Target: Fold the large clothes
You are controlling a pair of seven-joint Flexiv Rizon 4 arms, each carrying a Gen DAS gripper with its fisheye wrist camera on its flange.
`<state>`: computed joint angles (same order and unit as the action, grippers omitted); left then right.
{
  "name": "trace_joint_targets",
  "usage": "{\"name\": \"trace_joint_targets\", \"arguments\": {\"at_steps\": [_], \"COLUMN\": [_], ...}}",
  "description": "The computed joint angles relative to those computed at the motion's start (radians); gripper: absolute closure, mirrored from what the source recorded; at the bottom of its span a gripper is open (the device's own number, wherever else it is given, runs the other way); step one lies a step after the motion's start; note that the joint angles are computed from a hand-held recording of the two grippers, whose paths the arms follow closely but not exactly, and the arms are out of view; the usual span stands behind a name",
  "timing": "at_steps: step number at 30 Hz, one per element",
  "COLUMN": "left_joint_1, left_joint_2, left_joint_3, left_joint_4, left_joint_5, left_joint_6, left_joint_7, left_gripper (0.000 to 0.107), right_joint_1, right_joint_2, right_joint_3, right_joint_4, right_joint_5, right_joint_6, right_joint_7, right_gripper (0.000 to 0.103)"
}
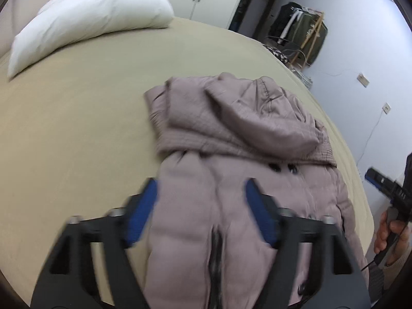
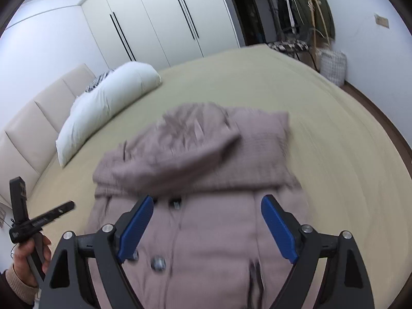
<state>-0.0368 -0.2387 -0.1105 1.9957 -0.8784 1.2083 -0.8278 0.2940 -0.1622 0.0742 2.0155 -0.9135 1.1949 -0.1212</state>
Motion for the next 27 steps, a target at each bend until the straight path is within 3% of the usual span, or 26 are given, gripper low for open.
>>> {"name": "trace_joint_targets", "arguments": {"at_steps": [1, 7, 12, 19, 25, 27], "left_joint_1": [0.019, 0.030, 0.062, 0.092, 0.098, 0.097], "left_joint_2": [0.055, 0.225, 0.339, 0.422, 0.429, 0.427], "left_joint_3": [0.013, 0.139, 0.221, 0.268, 0.265, 0.261], "left_joint_4": [0.068, 0.267, 0.378, 0.474, 0.500, 0.503], "left_joint_5": [-0.032, 0.029, 0.129, 0.199, 0.211, 0.227], "left_joint_6": [-0.019, -0.200, -0.320, -0.405, -0.449, -0.465], "left_joint_7": [0.046, 0.016, -0.008, -0.001, -0.014, -0.013], "left_gripper": [0.031, 0.031, 0.031, 0.031, 0.031, 0.031], "right_joint_1": [0.005, -0.011, -0.004, 0.064, 0.090, 0.094], "right_joint_2": [0.028, 0.229, 0.374, 0.476, 0.553, 0.580], "right_joint_3": [0.012, 0.116, 0.198, 0.253, 0.283, 0.283], "right_joint_4": [0.040, 0.254, 0.371, 0.448, 0.489, 0.519], "right_joint_5": [0.004, 0.095, 0.268, 0.525, 0.646, 0.682], "right_joint_6": [-0.015, -0.111, -0.169, -0.213, -0.294, -0.258], "right_joint_7": [0.022, 0.147, 0.144, 0.063, 0.071, 0.081], "right_gripper": [0.015, 0.015, 0.015, 0.015, 0.021, 0.026]}}
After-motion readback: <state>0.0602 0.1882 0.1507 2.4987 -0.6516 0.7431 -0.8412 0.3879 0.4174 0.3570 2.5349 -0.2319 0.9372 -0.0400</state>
